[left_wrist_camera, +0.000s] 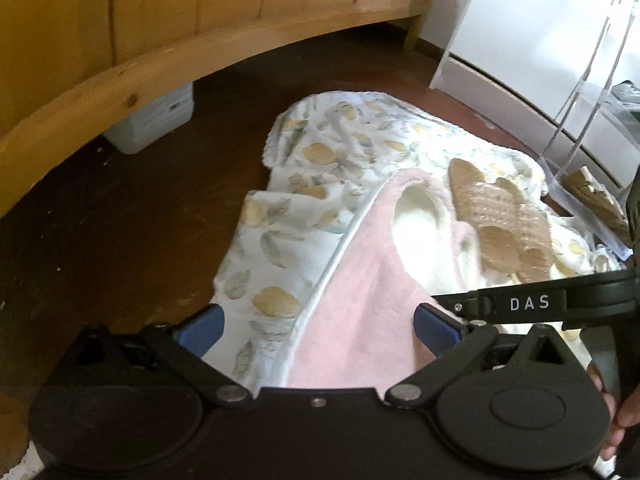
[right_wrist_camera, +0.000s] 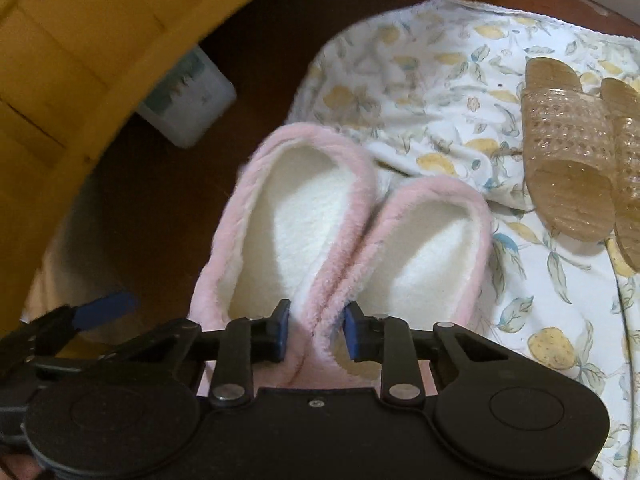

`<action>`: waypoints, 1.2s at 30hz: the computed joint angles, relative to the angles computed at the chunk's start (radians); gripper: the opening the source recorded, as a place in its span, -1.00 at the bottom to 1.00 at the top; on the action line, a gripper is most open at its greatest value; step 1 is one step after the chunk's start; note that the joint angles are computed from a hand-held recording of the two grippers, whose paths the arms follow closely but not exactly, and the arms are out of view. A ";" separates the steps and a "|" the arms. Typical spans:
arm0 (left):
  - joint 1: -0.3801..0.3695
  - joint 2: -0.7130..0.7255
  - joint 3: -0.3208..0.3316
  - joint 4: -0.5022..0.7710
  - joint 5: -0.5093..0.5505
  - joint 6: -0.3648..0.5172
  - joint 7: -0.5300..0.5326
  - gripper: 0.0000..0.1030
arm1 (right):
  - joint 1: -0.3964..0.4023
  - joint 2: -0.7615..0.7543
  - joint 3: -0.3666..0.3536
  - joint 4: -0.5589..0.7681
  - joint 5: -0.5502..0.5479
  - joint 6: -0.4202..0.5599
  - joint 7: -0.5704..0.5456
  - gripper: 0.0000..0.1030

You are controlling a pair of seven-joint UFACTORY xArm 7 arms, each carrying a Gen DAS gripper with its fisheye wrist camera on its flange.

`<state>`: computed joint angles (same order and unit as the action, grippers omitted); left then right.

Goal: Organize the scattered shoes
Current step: 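Grasp both pink slippers together at their heels with the right gripper, then lift and carry the pink slippers with the right gripper to the rack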

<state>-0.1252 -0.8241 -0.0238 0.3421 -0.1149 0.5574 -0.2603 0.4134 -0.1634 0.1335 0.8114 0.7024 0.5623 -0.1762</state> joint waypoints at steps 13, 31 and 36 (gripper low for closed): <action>-0.071 0.049 -0.059 0.192 0.010 0.077 0.013 0.99 | 0.068 -0.178 -0.117 -0.122 0.333 -0.186 -0.278 -0.55; -0.180 0.547 -0.190 0.906 0.069 0.156 -0.005 0.99 | -0.148 -0.411 -0.343 0.024 0.138 -0.095 -0.119 -0.55; -0.245 0.823 -0.216 1.376 0.100 0.305 0.004 0.99 | -0.218 -0.356 -0.401 0.239 0.015 0.024 -0.067 -0.55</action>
<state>-0.3701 -0.0009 -0.2400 1.7185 -0.0147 0.8621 -0.2566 0.1951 -0.5193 -0.2676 1.0502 0.7175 0.5867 -0.2432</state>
